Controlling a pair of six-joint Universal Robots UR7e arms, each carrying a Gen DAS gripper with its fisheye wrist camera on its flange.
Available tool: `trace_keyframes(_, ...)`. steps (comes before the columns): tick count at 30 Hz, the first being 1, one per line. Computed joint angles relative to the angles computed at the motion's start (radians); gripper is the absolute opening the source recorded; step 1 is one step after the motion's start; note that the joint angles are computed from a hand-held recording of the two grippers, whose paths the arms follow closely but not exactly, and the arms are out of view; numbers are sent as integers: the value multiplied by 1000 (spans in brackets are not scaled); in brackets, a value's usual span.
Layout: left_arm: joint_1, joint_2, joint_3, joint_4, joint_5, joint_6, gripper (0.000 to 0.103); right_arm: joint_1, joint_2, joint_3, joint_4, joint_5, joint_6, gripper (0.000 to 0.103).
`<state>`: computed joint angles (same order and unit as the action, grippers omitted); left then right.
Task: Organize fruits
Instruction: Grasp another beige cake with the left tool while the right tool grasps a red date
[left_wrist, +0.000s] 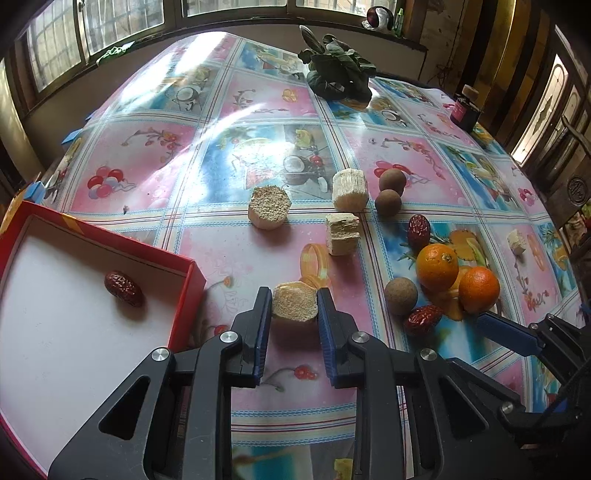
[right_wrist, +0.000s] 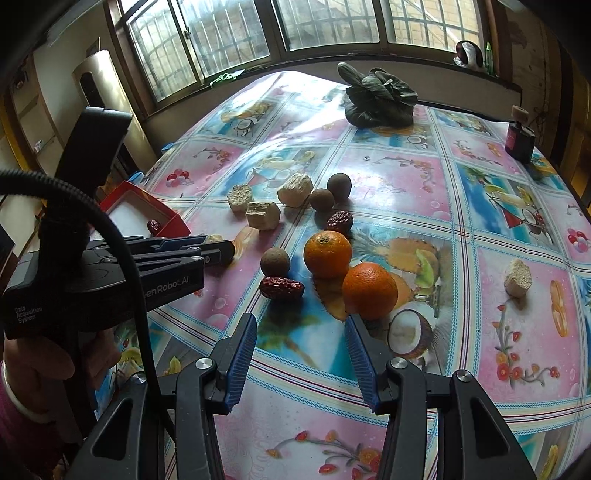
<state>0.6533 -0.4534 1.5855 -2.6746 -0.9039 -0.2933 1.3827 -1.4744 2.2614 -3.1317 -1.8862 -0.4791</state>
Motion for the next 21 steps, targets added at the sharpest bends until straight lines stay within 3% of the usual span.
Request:
trace_keyframes(9, -22, -74, 79, -46, -5, -13, 24, 48, 119, -69, -43, -87, 33, 47)
trace_keyframes(11, -24, -91, 98, -48, 1, -21, 24, 53, 141, -70, -89, -111, 16, 31)
trace_keyframes(21, -18, -212, 222, -69, 42, -75, 24, 69, 83, -26, -71, -105, 11, 30)
